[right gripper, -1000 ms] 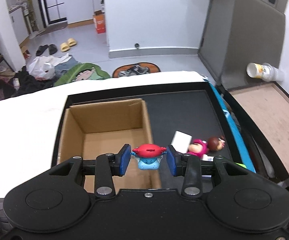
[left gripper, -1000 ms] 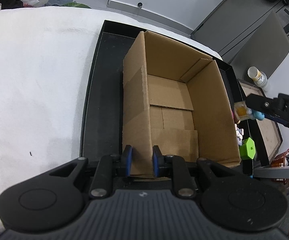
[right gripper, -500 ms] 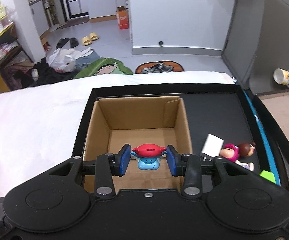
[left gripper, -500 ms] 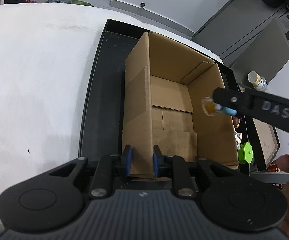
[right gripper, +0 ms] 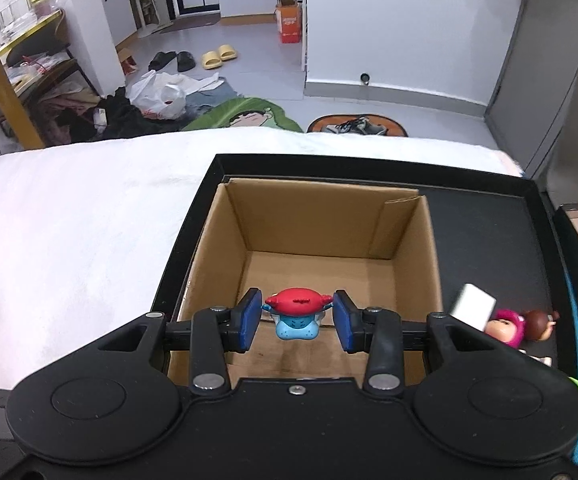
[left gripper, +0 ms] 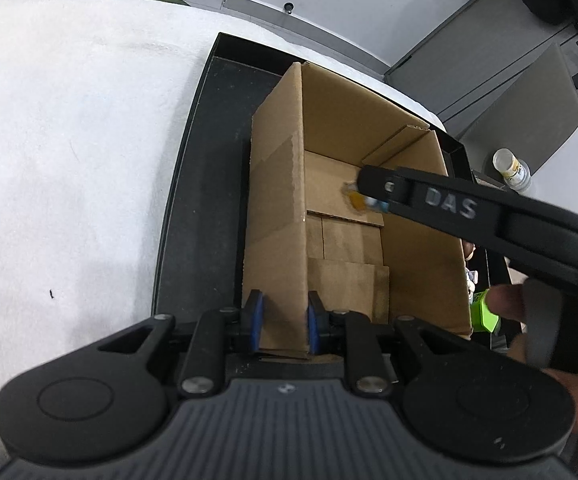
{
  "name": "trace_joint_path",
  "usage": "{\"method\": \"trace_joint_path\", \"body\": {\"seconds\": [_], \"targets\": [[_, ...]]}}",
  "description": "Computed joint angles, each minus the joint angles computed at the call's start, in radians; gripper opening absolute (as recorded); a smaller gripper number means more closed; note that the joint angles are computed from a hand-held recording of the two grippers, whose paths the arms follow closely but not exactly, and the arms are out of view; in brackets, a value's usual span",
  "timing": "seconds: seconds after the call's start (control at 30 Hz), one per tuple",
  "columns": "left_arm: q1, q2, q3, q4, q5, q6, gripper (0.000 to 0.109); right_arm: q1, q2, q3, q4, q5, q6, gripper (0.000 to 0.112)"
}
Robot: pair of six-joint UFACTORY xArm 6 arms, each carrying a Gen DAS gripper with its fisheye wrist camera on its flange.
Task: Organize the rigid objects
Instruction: 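Lift the figurine with the right gripper and carry it over the box, then lower the figurine into the box and open the right gripper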
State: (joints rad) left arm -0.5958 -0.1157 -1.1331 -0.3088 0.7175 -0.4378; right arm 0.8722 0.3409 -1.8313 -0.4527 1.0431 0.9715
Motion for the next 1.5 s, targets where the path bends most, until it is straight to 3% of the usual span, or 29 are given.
{"method": "trace_joint_path", "body": {"seconds": [0.47,0.57,0.77,0.9,1.3,1.5], "targets": [[0.000,0.005,-0.012,0.000,0.011,-0.016,0.021,-0.037,0.023,-0.005,0.024,-0.074,0.020,0.039],[0.001,0.007,-0.016,0.000,0.014,-0.013,0.021,-0.042,0.021,-0.001,0.014,-0.100,0.011,0.045],[-0.001,0.008,-0.017,0.022,0.012,-0.034,0.020,-0.038,-0.012,0.018,0.016,-0.071,0.001,0.047],[-0.004,0.004,-0.016,0.023,0.016,-0.033,0.021,-0.032,-0.050,0.041,0.019,-0.033,0.010,0.056],[-0.007,-0.002,-0.017,0.033,0.020,-0.034,0.021,-0.018,-0.157,0.138,0.015,0.062,0.051,0.058],[-0.005,0.003,-0.023,0.040,0.027,-0.036,0.021,0.001,-0.222,0.201,-0.038,0.094,0.074,0.069]]}}
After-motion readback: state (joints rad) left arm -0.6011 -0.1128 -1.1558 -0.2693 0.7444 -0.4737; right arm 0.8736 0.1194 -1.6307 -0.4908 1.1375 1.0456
